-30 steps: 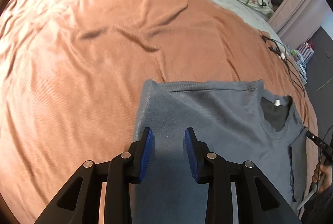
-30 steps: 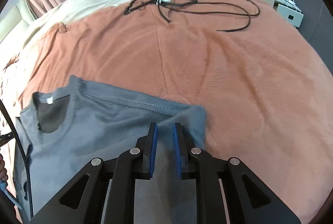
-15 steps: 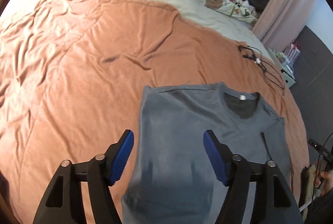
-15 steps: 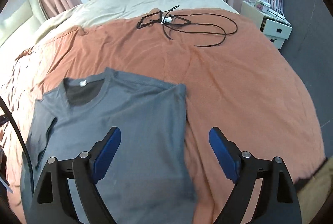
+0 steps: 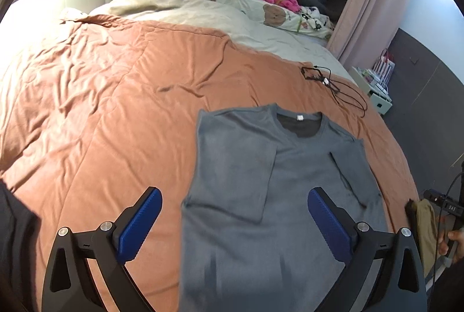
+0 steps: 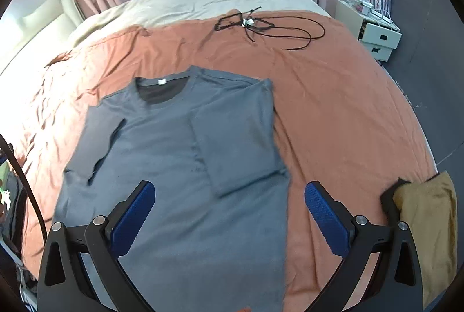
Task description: Fold small clothes
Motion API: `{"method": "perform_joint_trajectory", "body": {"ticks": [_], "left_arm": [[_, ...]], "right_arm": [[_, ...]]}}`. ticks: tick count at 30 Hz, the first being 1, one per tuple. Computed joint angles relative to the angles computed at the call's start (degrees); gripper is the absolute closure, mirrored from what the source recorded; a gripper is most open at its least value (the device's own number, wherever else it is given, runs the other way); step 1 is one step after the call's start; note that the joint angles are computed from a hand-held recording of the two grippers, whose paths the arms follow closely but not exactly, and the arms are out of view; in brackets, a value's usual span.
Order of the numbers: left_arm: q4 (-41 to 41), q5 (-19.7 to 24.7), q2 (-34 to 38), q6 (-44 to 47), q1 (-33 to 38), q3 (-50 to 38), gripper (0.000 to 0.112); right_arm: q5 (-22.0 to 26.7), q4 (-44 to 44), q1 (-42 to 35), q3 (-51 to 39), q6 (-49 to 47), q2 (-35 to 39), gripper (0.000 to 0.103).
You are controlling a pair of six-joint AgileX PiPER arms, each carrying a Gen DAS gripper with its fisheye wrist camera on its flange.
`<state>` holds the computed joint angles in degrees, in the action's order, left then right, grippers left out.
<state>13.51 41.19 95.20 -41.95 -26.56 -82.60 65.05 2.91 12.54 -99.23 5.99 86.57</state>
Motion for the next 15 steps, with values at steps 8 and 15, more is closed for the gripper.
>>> {"method": "perform_joint_trajectory", "body": {"ticks": [8, 15], "left_arm": [[9.01, 1.54, -12.82, -11.56, -6.31, 12.34, 0.011], [19.68, 5.63, -21.99, -25.95, -16.08, 21.49, 0.011]], "right_arm": [[-3.94, -0.02, 0.22, 14.75, -0.04, -16.32, 0.000], [-7.54, 0.41, 0.11, 27.35, -1.45, -28.63, 0.000]]}}
